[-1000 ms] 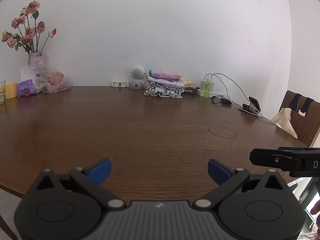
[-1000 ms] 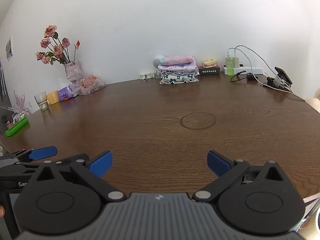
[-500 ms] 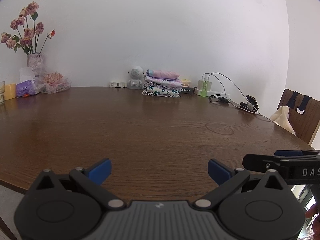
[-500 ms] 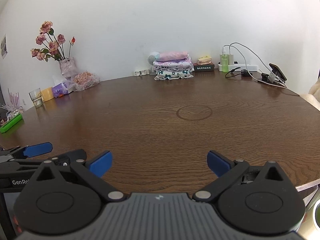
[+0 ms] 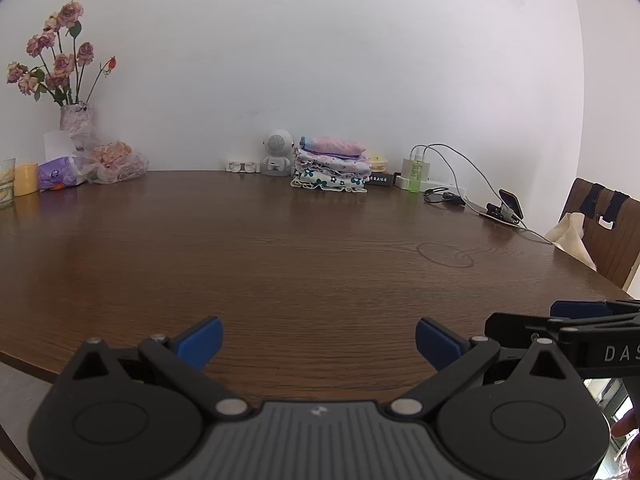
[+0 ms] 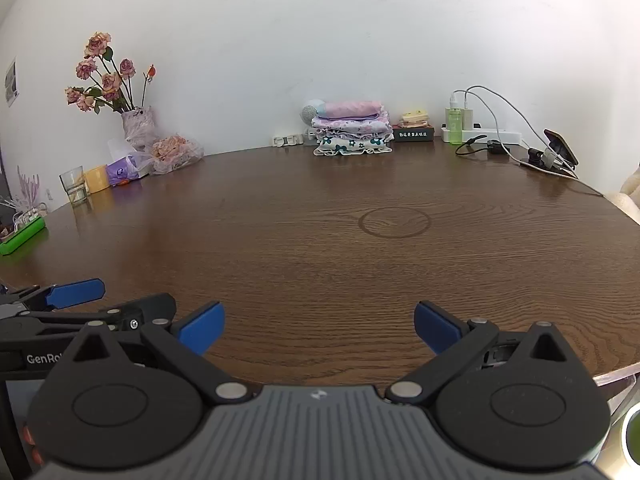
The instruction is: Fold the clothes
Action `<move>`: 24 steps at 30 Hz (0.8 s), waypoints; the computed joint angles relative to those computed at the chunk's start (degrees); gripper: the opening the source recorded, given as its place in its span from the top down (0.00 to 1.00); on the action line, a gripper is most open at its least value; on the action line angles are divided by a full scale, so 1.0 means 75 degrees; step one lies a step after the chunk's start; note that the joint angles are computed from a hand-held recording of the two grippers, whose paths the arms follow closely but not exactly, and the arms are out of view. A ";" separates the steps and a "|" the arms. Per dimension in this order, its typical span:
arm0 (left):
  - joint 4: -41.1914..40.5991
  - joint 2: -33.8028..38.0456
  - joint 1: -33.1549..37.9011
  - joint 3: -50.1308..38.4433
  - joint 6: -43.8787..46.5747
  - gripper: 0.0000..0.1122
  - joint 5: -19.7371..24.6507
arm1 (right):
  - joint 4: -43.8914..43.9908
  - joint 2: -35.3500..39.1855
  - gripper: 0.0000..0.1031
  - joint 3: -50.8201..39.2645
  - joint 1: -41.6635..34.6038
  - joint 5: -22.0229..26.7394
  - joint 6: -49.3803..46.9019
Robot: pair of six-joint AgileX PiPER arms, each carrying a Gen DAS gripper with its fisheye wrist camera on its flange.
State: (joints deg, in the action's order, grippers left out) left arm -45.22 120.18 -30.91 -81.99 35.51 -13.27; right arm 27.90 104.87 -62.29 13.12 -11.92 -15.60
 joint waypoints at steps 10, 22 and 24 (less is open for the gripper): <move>0.0001 -0.0032 0.0003 0.0040 0.0041 0.08 -0.0022 | -0.0033 -0.0043 0.00 0.0059 0.0018 -0.0066 0.0023; 0.0056 -0.0073 -0.0003 0.0103 -0.0007 0.08 -0.0042 | -0.0040 -0.0050 0.00 0.0036 -0.0016 -0.0004 0.0049; 0.0086 -0.0072 0.0003 0.0094 -0.0031 0.08 -0.0019 | -0.0032 -0.0058 0.00 0.0060 -0.0007 -0.0033 0.0057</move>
State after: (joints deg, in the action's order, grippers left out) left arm -44.58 119.64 -30.89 -81.29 35.28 -13.41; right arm 27.67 104.43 -61.84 13.07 -12.17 -15.17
